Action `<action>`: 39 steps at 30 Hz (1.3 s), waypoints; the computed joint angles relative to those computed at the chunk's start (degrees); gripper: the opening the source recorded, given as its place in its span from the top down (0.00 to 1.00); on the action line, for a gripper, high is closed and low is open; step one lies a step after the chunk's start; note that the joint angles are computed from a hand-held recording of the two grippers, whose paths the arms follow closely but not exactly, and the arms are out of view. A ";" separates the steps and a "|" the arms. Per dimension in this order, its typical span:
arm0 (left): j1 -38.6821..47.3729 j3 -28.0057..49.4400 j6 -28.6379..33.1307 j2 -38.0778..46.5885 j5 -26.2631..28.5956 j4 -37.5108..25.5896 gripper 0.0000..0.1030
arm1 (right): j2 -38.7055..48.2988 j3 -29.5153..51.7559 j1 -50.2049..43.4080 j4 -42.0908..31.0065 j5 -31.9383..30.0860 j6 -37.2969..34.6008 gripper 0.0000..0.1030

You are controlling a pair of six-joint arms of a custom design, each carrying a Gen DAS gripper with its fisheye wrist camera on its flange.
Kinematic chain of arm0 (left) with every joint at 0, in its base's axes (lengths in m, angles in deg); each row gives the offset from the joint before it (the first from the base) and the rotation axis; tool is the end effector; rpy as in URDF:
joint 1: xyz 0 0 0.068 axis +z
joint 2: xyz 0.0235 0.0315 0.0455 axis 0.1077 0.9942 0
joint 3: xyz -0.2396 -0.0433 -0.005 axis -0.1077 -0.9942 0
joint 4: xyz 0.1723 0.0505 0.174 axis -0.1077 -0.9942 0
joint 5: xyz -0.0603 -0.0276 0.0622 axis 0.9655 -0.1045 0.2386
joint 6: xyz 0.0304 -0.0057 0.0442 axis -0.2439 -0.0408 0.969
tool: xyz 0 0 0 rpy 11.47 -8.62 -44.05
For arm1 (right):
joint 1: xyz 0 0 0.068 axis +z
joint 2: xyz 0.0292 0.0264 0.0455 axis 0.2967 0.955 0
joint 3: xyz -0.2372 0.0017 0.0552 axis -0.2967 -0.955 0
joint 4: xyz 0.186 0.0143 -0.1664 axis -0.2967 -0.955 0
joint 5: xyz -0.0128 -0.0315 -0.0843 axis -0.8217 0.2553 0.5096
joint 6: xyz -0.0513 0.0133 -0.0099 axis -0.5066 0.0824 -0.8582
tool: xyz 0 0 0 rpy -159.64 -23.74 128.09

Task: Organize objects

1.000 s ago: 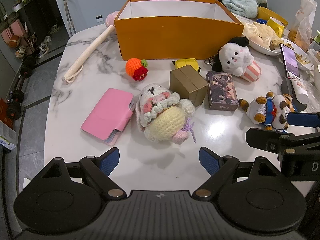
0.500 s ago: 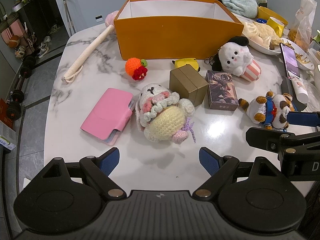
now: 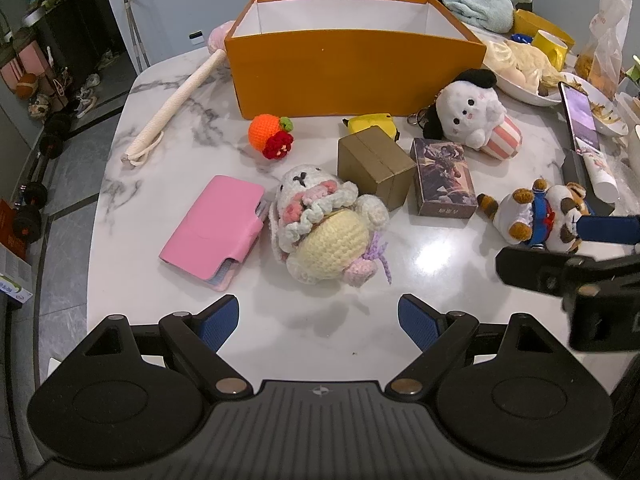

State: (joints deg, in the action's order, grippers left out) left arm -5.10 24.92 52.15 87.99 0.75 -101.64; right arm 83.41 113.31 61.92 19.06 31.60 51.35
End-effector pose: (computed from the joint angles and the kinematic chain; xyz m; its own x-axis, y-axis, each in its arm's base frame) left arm 0.2841 -0.0598 0.1819 -0.7699 0.4113 -0.4880 0.4427 0.8949 0.0558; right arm 0.2382 0.2063 0.1898 -0.5214 0.6174 -0.5890 0.6147 0.7505 0.2425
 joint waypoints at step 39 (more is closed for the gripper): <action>-0.58 13.22 -14.75 21.53 8.85 7.59 0.04 | -0.94 -14.67 -39.24 25.78 -19.79 -53.98 0.21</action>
